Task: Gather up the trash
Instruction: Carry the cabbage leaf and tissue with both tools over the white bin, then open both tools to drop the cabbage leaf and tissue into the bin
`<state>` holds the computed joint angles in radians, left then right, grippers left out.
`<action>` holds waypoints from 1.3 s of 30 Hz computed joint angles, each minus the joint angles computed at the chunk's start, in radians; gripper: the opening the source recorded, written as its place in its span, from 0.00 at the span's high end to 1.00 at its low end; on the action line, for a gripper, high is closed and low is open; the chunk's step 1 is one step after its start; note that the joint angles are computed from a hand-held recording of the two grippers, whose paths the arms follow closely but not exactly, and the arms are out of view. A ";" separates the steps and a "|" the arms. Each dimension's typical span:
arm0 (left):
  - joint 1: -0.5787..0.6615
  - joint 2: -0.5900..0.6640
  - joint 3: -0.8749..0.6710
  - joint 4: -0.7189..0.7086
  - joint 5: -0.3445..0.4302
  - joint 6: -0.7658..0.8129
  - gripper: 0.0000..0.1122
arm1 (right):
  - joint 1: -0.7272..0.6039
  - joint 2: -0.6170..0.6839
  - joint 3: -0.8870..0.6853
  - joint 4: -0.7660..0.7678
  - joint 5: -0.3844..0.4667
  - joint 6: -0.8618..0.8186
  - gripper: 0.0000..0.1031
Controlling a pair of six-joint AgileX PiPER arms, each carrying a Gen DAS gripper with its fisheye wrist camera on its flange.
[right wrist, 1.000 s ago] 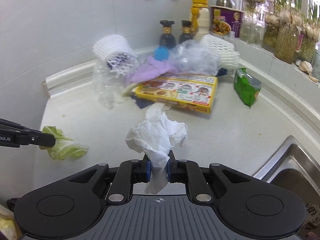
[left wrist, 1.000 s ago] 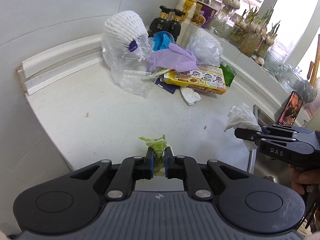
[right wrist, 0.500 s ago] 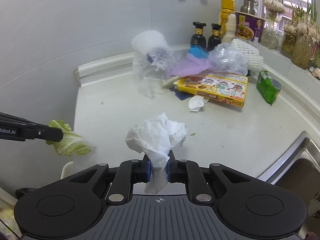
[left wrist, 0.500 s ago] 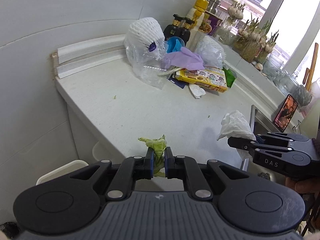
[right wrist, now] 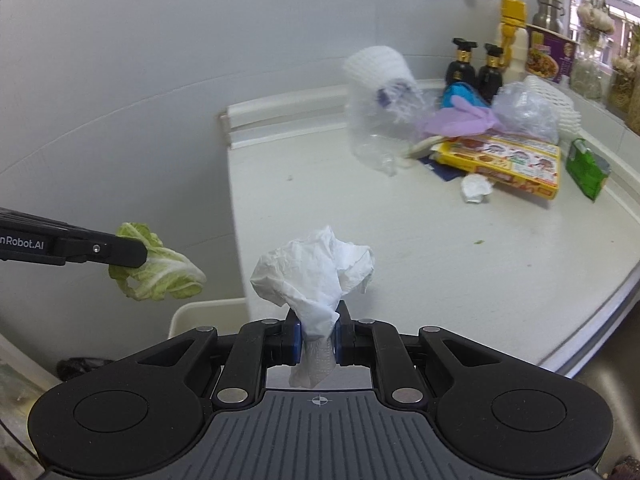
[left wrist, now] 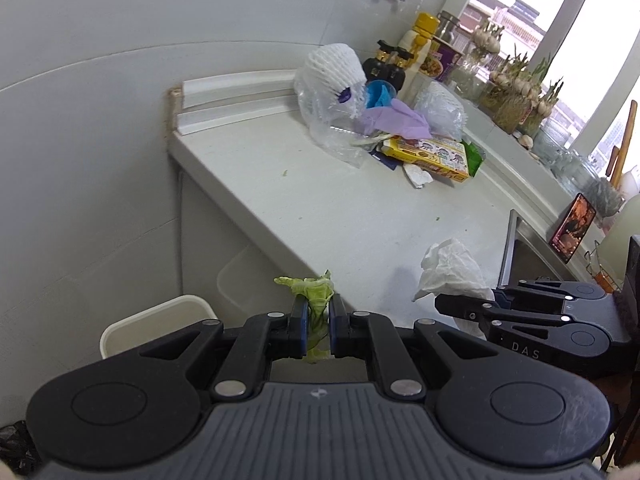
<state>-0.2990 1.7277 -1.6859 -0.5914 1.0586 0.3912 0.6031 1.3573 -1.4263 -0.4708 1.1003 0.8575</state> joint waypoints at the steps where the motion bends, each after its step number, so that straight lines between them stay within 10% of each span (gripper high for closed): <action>1: 0.012 -0.005 0.014 -0.006 -0.002 0.007 0.92 | 0.013 0.013 -0.011 0.002 0.001 0.002 0.88; 26: 0.240 0.059 0.312 -0.077 -0.225 0.045 0.92 | 0.089 0.429 -0.272 0.227 -0.150 -0.212 0.88; 39: 0.173 0.316 0.153 0.051 -0.221 -0.028 0.92 | -0.015 0.791 -0.491 0.400 -0.081 -0.234 0.88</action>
<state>-0.1259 2.0440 -1.5332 -0.5400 0.8371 0.3633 0.5880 2.1478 -1.9172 -0.0712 1.0197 0.6230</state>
